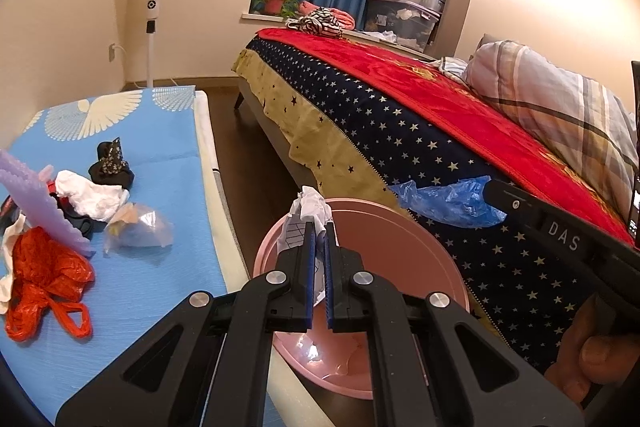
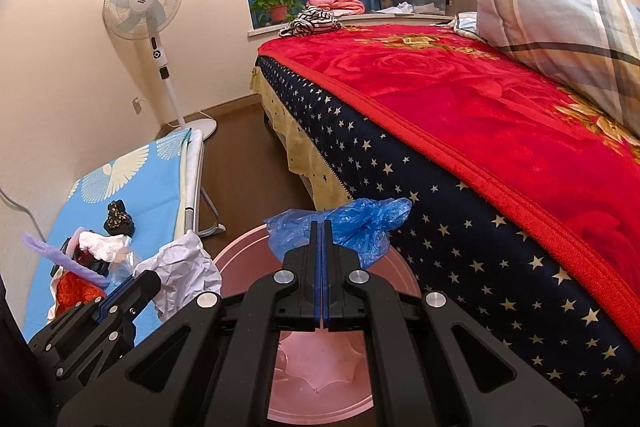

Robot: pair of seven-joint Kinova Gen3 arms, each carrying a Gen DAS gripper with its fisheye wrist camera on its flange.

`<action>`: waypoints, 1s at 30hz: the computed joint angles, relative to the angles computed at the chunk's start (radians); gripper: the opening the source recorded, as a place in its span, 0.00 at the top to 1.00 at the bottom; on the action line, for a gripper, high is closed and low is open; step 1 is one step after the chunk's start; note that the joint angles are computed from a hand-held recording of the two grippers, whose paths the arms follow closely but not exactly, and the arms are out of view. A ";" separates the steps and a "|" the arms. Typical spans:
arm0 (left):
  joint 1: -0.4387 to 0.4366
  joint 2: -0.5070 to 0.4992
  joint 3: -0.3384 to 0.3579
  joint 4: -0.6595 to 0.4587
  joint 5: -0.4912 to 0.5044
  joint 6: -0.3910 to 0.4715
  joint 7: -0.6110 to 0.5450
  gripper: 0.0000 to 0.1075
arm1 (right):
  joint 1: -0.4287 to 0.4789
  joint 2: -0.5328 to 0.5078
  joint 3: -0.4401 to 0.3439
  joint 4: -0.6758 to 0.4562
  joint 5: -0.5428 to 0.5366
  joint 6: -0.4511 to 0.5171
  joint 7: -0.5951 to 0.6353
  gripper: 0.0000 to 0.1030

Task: Collect trash
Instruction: 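Carry the blue bag and white paper in both tools over the pink bin, then open both tools to drop the bag and paper into the pink bin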

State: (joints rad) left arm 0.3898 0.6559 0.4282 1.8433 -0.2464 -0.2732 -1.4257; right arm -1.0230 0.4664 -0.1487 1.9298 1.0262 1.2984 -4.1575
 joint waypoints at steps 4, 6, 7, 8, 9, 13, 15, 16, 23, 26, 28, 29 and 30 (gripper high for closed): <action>-0.004 0.004 0.006 -0.014 -0.001 0.022 0.004 0.91 | 0.010 -0.010 0.000 0.011 -0.011 -0.021 -0.027 0.88; -0.007 0.008 0.008 -0.023 -0.005 0.042 0.005 0.74 | 0.010 -0.010 0.001 0.011 -0.020 -0.017 -0.041 0.68; 0.012 0.001 -0.018 -0.016 0.017 0.031 -0.004 0.64 | 0.006 -0.009 0.003 0.009 -0.026 -0.006 -0.048 0.59; 0.022 -0.005 -0.036 -0.010 0.029 0.022 -0.008 0.62 | 0.004 -0.010 0.003 0.010 -0.026 -0.002 -0.055 0.59; 0.016 -0.008 -0.035 -0.006 0.032 0.020 -0.008 0.62 | 0.002 -0.013 0.003 0.013 -0.020 -0.001 -0.065 0.59; 0.016 -0.036 -0.062 0.029 0.055 -0.014 -0.010 0.62 | -0.006 -0.007 -0.003 0.000 0.006 0.014 -0.052 0.59; 0.019 -0.055 -0.078 0.054 0.061 -0.039 -0.013 0.62 | -0.011 -0.004 -0.005 -0.007 0.021 0.016 -0.044 0.59; 0.021 -0.064 -0.086 0.067 0.064 -0.051 -0.015 0.62 | -0.016 -0.001 -0.005 -0.013 0.029 0.022 -0.040 0.59; 0.021 -0.127 -0.132 0.159 0.079 -0.136 -0.018 0.62 | -0.049 0.011 -0.008 -0.053 0.072 0.059 -0.002 0.59; 0.020 -0.146 -0.154 0.185 0.089 -0.150 -0.019 0.62 | -0.055 0.021 -0.009 -0.076 0.088 0.061 0.022 0.58; 0.027 -0.155 -0.176 0.201 0.109 -0.162 -0.028 0.62 | -0.061 0.028 -0.006 -0.088 0.099 0.058 0.026 0.58; 0.035 -0.159 -0.189 0.209 0.122 -0.168 -0.036 0.62 | -0.065 0.032 -0.005 -0.094 0.104 0.058 0.027 0.58; 0.053 -0.164 -0.213 0.224 0.149 -0.185 -0.053 0.62 | -0.068 0.035 -0.003 -0.099 0.109 0.058 0.029 0.58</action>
State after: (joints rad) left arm 0.4425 0.4922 0.2153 2.0670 -0.0979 -0.4577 -1.4782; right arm -1.0909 0.5011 -0.1514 1.8304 1.1354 1.3559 -4.1285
